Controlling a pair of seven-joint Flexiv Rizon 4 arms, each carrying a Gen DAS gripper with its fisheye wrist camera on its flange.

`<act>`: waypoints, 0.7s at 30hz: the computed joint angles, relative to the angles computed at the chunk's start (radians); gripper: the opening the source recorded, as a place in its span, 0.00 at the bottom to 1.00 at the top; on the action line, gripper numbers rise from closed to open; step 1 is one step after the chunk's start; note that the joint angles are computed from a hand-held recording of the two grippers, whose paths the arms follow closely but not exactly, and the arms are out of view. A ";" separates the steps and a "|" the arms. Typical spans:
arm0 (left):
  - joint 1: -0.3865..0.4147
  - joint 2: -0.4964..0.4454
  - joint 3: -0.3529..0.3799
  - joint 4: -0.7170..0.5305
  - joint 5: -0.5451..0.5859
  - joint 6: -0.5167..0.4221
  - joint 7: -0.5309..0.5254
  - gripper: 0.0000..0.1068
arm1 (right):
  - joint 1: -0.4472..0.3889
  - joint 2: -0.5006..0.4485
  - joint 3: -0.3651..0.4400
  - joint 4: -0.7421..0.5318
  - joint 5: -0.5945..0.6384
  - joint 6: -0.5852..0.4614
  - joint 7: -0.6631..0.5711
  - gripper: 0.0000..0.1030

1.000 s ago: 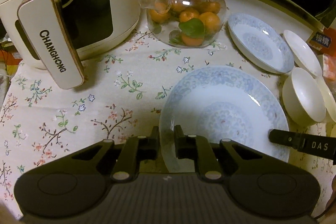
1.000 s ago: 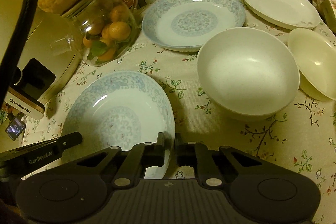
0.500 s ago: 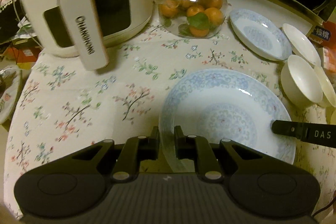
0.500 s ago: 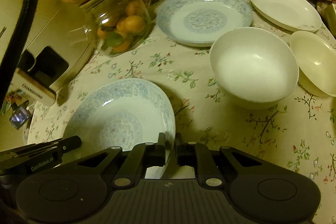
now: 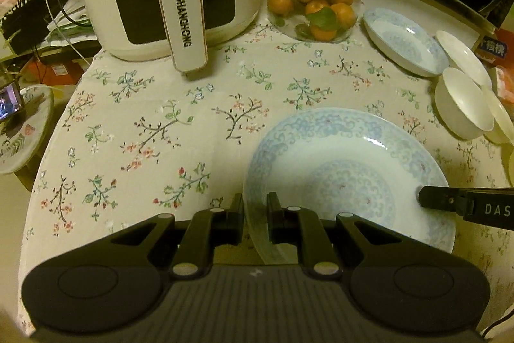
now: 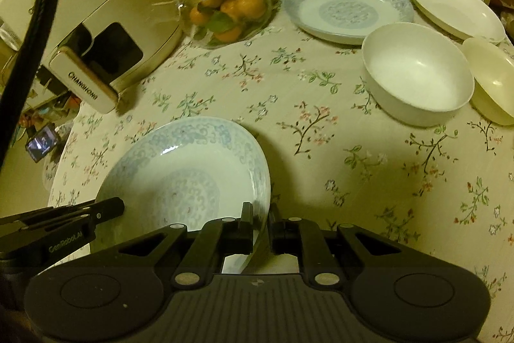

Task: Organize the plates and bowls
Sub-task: 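Lift the blue-patterned plate with both grippers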

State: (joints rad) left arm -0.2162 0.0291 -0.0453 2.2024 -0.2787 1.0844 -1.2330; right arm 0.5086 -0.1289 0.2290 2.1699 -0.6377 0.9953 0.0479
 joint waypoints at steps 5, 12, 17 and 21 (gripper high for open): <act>-0.006 0.016 0.000 0.022 0.011 0.016 0.011 0.11 | 0.005 0.008 0.012 0.007 0.024 -0.013 -0.002 0.10; -0.009 0.020 0.000 0.028 0.018 0.025 0.014 0.11 | 0.014 0.017 0.020 0.011 0.026 -0.029 0.008 0.11; -0.011 0.021 -0.004 0.040 0.059 0.044 0.001 0.12 | 0.017 0.016 0.025 0.014 0.045 -0.037 -0.001 0.11; -0.008 0.019 -0.003 0.041 0.083 0.035 -0.011 0.12 | 0.021 0.010 0.030 0.010 0.072 -0.046 -0.014 0.11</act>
